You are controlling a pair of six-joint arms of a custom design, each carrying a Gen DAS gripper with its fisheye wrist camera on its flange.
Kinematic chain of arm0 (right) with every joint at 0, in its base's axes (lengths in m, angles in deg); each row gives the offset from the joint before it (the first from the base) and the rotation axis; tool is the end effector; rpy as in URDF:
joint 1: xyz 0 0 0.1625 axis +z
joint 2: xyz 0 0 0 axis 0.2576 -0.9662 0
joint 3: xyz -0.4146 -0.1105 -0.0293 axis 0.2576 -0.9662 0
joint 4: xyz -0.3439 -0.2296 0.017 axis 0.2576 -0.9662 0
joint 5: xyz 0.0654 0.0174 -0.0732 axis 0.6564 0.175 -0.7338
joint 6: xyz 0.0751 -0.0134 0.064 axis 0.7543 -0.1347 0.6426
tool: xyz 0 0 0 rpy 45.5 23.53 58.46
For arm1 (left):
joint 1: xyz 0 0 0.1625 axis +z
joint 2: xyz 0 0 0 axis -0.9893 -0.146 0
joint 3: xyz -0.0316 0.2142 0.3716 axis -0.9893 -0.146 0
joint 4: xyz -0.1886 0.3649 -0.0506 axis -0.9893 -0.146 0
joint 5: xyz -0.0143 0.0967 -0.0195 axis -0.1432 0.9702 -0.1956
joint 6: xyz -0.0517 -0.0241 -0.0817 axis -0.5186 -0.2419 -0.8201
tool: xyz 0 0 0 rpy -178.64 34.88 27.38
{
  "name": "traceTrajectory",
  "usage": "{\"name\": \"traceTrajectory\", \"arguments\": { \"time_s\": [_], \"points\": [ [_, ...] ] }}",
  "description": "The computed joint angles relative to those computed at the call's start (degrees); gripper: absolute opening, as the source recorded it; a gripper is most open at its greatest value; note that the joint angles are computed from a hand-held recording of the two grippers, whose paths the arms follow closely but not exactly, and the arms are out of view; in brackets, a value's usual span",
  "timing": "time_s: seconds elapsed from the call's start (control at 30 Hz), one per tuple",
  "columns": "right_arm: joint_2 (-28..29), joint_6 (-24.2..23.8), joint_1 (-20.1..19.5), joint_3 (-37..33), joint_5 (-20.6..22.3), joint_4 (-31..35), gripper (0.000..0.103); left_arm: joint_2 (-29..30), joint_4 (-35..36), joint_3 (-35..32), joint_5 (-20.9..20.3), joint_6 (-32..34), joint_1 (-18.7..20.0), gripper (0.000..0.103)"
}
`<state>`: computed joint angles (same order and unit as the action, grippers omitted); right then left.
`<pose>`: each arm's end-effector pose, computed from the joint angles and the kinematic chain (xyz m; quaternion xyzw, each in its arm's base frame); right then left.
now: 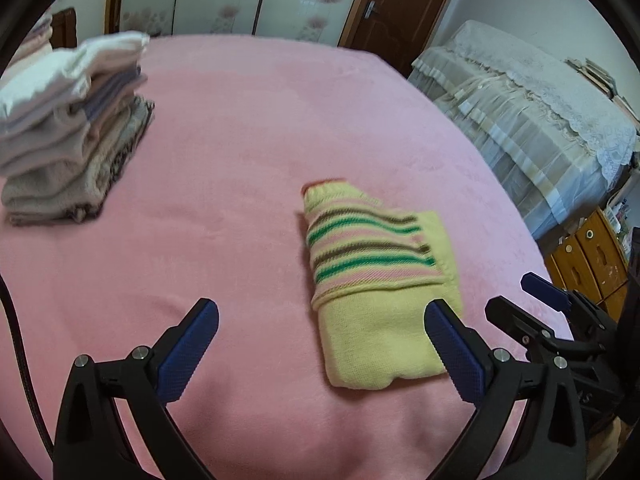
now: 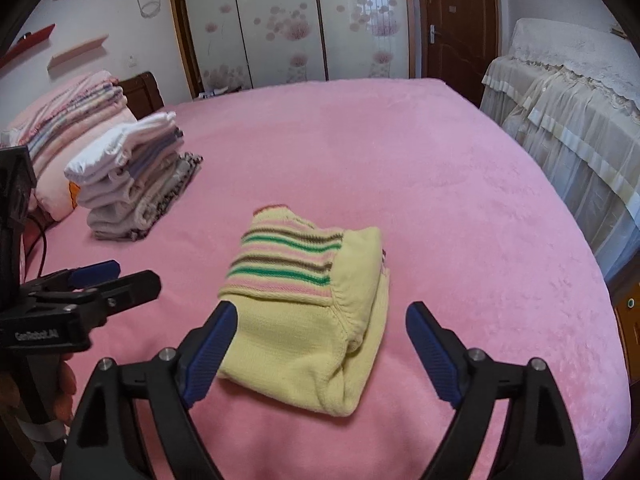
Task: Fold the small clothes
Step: 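Grasp the folded yellow cardigan bundle between both tools and lift it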
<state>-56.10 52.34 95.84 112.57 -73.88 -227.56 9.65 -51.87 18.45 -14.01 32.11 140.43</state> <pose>0.2638 -0.5498 0.2023 -0.0292 -0.8512 0.3784 0.3625 -0.2265 -0.6955 0.1946 0.3290 0.9234 -0.1357 0.1438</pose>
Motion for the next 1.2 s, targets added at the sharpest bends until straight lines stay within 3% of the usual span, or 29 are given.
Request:
{"name": "traceTrajectory", "arguments": {
  "time_s": [0.17, 0.27, 0.33, 0.47, 0.67, 0.9, 0.93, 1.03, 1.1, 1.2],
  "points": [
    [-1.2, 3.6, -3.8, 1.3, 3.7, 3.2, 0.087, 3.3, 2.5, -2.6, -2.1, -1.2, 1.7, 0.102],
    [-2.7, 7.1, -6.9, 2.7, 8.4, 3.9, 0.087, 6.6, 9.4, -7.0, -5.2, -1.2, 2.7, 0.102],
    [-3.6, 9.0, -8.9, 3.9, 11.9, 3.4, 0.087, 8.7, 11.5, -8.4, -3.7, -0.3, 2.5, 0.102],
    [-4.3, 9.9, -11.8, 5.5, 17.7, 1.8, 0.087, 10.6, 9.5, -8.0, -2.4, 0.6, 2.1, 0.102],
    [-4.4, 9.2, -14.9, 7.6, 24.4, -2.0, 0.087, 12.4, 10.8, -9.6, -5.7, -3.0, 3.8, 0.103],
    [-5.0, 9.4, -17.4, 8.7, 30.4, -3.5, 0.087, 13.3, 12.0, -10.5, -7.5, -2.8, 4.8, 0.103],
    [-5.0, 9.3, -17.8, 8.9, 31.5, -4.1, 0.085, 13.4, 12.2, -10.7, -7.5, -3.1, 4.9, 0.103],
    [-5.9, 10.5, -20.4, 10.7, 40.5, -5.7, 0.059, 13.5, 12.3, -10.6, -7.4, -3.5, 4.7, 0.103],
    [-6.6, 11.0, -21.3, 12.2, 42.4, -7.4, 0.058, 13.2, 12.2, -10.2, -7.8, -3.2, 4.7, 0.1],
    [-6.7, 10.9, -20.6, 12.8, 41.5, -8.7, 0.044, 12.1, 12.4, -9.6, -11.7, -2.1, 4.9, 0.068]
  ]
}}
